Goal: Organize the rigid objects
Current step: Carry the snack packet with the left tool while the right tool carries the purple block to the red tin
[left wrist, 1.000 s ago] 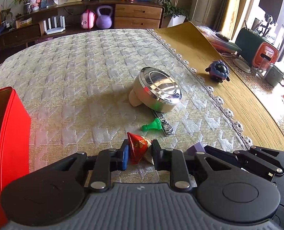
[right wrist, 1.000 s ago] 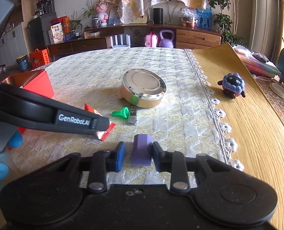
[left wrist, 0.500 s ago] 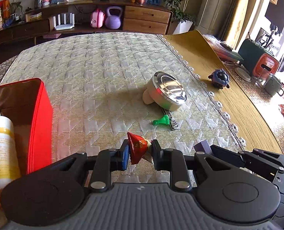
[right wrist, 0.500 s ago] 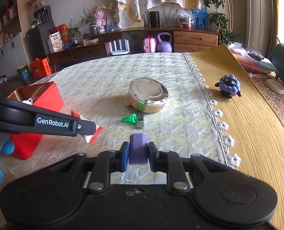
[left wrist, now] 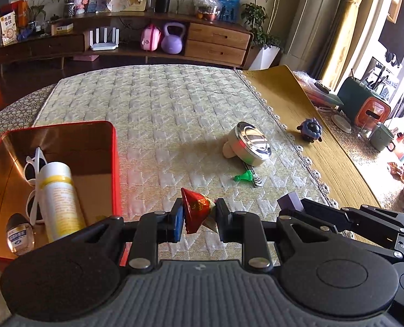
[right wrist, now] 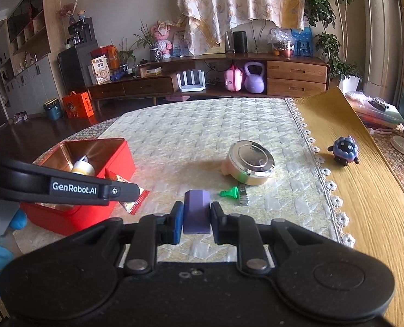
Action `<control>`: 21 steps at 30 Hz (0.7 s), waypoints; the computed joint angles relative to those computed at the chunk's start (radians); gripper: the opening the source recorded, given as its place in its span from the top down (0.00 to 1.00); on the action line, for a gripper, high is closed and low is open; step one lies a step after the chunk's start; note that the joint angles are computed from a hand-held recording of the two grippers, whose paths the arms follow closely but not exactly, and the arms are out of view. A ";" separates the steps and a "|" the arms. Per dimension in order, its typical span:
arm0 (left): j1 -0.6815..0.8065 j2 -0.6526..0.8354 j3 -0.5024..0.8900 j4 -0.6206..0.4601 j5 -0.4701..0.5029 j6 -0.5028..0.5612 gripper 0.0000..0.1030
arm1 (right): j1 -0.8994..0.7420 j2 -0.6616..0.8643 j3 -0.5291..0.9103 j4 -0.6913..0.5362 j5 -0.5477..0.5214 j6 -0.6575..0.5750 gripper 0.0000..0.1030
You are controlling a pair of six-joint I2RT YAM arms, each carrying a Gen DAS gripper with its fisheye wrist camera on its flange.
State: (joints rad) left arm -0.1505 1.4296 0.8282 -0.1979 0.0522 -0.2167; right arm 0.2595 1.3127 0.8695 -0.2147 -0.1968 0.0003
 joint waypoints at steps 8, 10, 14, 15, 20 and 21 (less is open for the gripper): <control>0.131 -0.114 -0.029 -0.075 0.073 0.043 0.77 | 0.101 0.007 0.071 -0.040 0.027 0.015 0.80; 0.170 -0.140 -0.037 -0.090 0.092 0.058 0.77 | 0.124 0.019 0.093 -0.046 0.031 0.018 0.80; 0.249 -0.172 -0.044 -0.111 0.127 0.089 0.77 | 0.169 0.043 0.132 -0.055 0.043 0.025 0.80; 0.274 -0.180 -0.048 -0.114 0.138 0.098 0.77 | 0.181 0.054 0.145 -0.057 0.048 0.025 0.80; 0.373 -0.182 -0.048 -0.122 0.181 0.131 0.77 | 0.240 0.104 0.199 -0.060 0.069 0.025 0.80; 0.395 -0.177 -0.047 -0.121 0.192 0.138 0.77 | 0.249 0.115 0.209 -0.060 0.073 0.024 0.80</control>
State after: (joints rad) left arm 0.2450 1.2527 0.7814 -0.3193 0.2444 -0.0785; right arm 0.5084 1.4272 1.0790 -0.2745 -0.1239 0.0243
